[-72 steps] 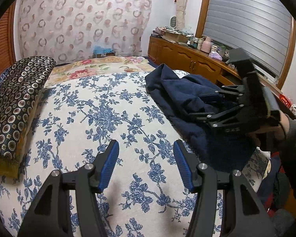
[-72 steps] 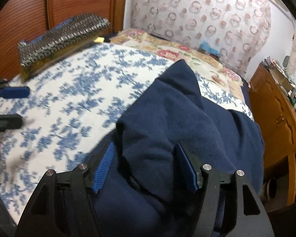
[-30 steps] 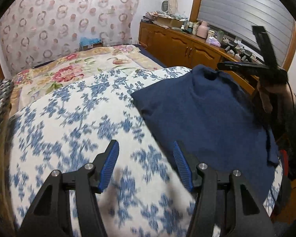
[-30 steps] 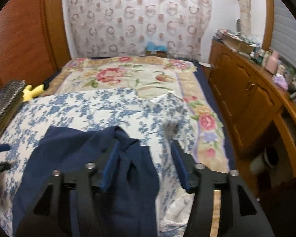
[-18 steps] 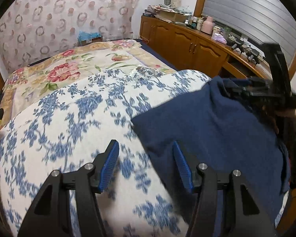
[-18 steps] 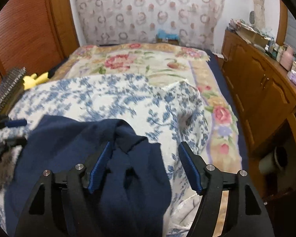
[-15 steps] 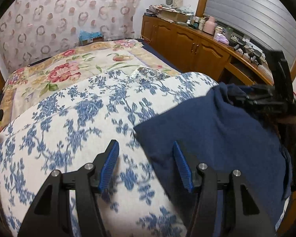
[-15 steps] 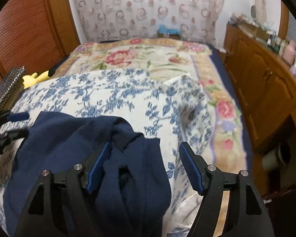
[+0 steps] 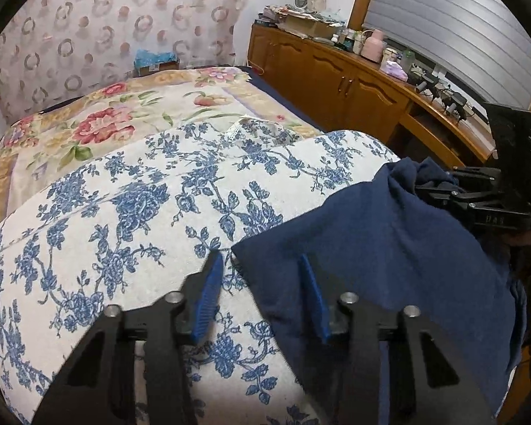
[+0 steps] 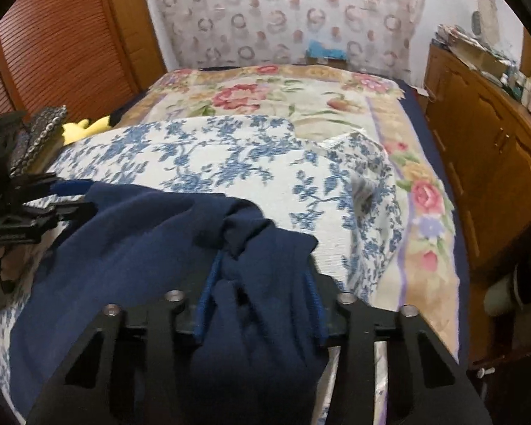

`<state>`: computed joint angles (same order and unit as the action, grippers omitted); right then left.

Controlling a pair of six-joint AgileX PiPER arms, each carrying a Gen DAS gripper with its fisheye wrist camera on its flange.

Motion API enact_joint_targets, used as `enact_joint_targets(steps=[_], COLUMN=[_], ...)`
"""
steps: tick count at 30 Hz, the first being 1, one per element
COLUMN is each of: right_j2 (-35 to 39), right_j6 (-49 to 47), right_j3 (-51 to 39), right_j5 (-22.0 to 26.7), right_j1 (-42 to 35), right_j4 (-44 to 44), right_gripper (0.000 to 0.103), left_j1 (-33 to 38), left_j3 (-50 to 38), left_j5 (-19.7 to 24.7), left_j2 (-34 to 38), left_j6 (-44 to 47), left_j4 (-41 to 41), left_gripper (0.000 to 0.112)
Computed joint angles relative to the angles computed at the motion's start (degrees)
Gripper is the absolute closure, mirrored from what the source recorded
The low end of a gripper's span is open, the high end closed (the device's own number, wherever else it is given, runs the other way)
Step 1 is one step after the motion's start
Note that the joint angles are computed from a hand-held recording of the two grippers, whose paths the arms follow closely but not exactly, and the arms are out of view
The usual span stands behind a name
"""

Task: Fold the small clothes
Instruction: 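Grasp the shirt edge with the left tool while the right tool holds its fold, then lift the navy shirt with both tools, shake it out and lay it flat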

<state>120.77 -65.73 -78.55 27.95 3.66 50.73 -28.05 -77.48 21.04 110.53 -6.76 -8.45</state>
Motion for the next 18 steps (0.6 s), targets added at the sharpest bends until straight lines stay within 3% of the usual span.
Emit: enact_joint_targets(steps=[2,4,7,13,18], right_j2=[-0.3,-1.3,-4.8,-18.4,-30.5], right_j6=[-1.8,-5.1,-10.8,-29.6,-35.3], right_j3=[0.2,1.6,5.7,17.4,24.3], right_j5=[1.1,1.4,-0.2,-1.8,-2.3], right_j1=[-0.2,-0.6,-0.6,0.1,1.8], right_j4=[0.8,2.9,8.2,27.0,34.0], right_gripper=[0.080,0.084,0.086,0.087,0.088], left_j1=[0.1,0.4,-0.1,-2.9,-6.5], left_j3=[-0.9,-1.1,0.4,7.2,12.2], left_j5=[0.9,1.1,0.6,-2.8,-2.5], left_j2=[0.4,0.2,-2.1,-13.7,-27.1], left_j6=[0.2,2.9,4.4,-1.3,-15.4], left_j4=[-0.3,-2.6,-3.9,1.4,15.8], left_gripper=[0.084,0.102,0.109,0.110,0.110])
